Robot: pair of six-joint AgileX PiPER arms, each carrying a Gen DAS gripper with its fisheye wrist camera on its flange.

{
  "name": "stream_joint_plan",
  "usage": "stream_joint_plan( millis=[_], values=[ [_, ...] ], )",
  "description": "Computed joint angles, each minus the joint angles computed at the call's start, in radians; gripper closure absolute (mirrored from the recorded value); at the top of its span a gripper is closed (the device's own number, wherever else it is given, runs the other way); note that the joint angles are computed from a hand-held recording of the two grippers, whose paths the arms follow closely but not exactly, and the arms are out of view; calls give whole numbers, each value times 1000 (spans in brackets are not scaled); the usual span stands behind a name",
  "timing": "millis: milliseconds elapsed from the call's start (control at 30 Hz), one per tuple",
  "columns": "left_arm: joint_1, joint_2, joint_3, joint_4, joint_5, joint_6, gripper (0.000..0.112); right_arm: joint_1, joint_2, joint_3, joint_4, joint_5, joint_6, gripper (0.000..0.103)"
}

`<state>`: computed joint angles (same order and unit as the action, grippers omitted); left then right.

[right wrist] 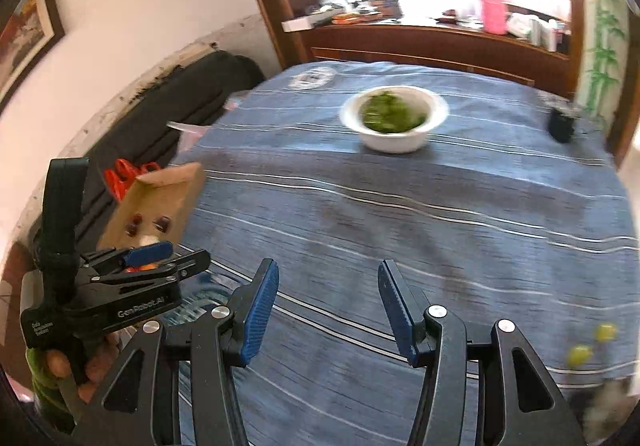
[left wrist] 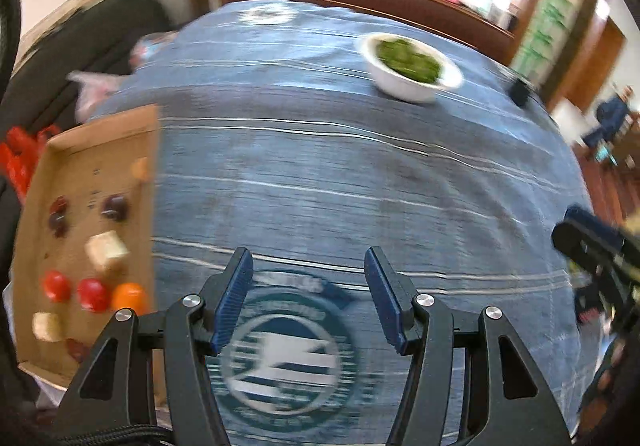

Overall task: Organize fruits
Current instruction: 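Grasp green grape with right tool while left tool grasps another green grape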

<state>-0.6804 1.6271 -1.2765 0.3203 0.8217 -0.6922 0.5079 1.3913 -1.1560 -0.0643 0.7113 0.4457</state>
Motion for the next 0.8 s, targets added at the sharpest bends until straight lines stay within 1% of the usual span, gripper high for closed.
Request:
stream_joint_plan(
  millis=[67,133,233,300,333,367,433,533,633,667,700,800],
  values=[
    [-43,21,-23,-16,-9,23,56,-78,-60,15,4,79,-75,49],
    [-96,54,-57,-43,-30,61,56,-161,-90,15,31,145,-160,49],
    [-158,114,-122,-93,-39,137,56,-344,-106,15,74,242,-325,51],
    [-201,175,-195,-128,-24,188,56,-475,-80,9,105,296,-439,55],
    [-213,192,-214,-143,-25,208,56,-547,-45,0,118,327,-499,62],
    [-223,213,-241,-163,-21,236,56,-583,-23,-2,117,339,-526,66],
    [-252,276,-325,-183,10,265,56,-643,21,3,93,347,-570,67],
    [-279,361,-447,-206,52,309,56,-708,67,13,103,344,-652,69],
    [-299,453,-584,-244,103,356,56,-724,113,9,116,343,-709,69],
    [-302,468,-606,-253,113,368,56,-723,123,8,105,333,-713,69],
    [-309,503,-662,-258,138,379,56,-711,131,7,85,319,-697,69],
    [-321,562,-763,-262,183,396,56,-732,162,-22,94,326,-729,71]
  ],
)
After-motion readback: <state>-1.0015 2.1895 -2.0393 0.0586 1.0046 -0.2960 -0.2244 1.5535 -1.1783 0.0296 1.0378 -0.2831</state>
